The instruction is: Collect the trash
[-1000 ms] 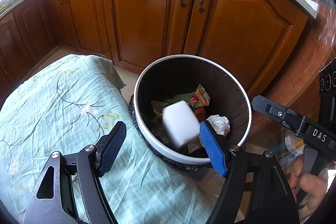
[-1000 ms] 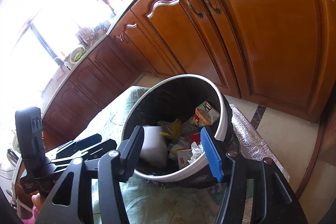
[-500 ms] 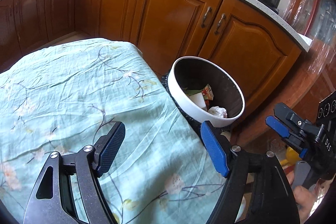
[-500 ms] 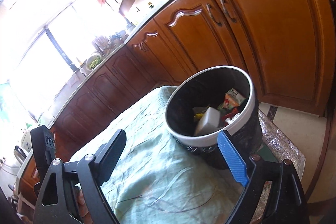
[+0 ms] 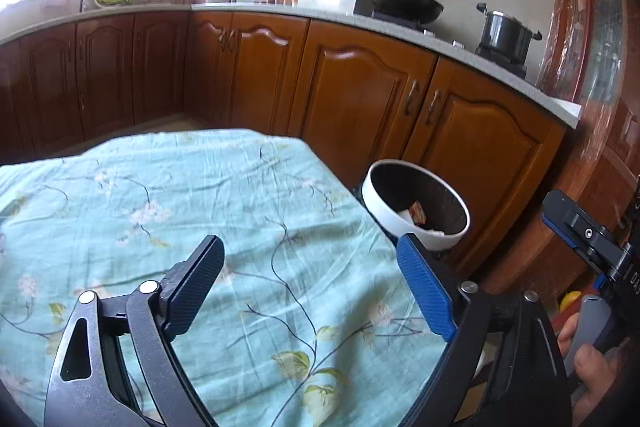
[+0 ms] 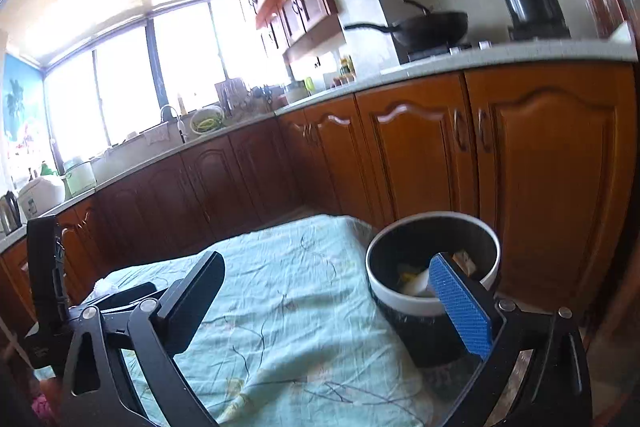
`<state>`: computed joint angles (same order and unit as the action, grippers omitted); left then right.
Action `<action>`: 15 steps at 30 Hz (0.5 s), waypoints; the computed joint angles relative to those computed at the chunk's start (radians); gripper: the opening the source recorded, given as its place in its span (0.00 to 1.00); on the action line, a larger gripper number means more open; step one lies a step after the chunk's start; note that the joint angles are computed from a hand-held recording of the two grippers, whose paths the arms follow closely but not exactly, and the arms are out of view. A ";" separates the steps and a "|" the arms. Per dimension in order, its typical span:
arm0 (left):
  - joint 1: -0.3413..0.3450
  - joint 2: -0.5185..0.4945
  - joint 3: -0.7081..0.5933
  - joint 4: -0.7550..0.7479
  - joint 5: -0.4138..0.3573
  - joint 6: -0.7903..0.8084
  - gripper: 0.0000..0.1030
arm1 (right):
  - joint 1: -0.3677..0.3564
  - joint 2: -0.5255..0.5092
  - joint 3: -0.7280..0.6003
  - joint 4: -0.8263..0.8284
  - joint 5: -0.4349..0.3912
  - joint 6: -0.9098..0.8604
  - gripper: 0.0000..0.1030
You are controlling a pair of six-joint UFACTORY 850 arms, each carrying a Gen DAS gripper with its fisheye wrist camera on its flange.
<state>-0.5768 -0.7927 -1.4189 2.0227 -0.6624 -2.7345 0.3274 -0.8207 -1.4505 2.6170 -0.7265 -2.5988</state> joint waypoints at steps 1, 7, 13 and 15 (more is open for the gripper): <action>-0.010 0.019 0.022 0.001 -0.050 -0.004 0.99 | 0.008 0.020 0.025 0.049 -0.027 -0.066 1.00; -0.052 0.062 0.089 -0.072 -0.256 0.067 1.00 | 0.052 0.049 0.087 0.249 -0.093 -0.281 1.00; -0.069 0.034 0.110 -0.109 -0.289 0.070 1.00 | 0.069 -0.005 0.097 0.306 -0.118 -0.301 1.00; -0.075 0.014 0.099 -0.140 -0.302 0.088 1.00 | 0.073 -0.014 0.098 0.307 -0.110 -0.306 1.00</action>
<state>-0.6521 -0.7783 -1.3199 1.8828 -0.9642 -2.6463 0.4001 -0.8352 -1.3525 2.9245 -0.8367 -2.9044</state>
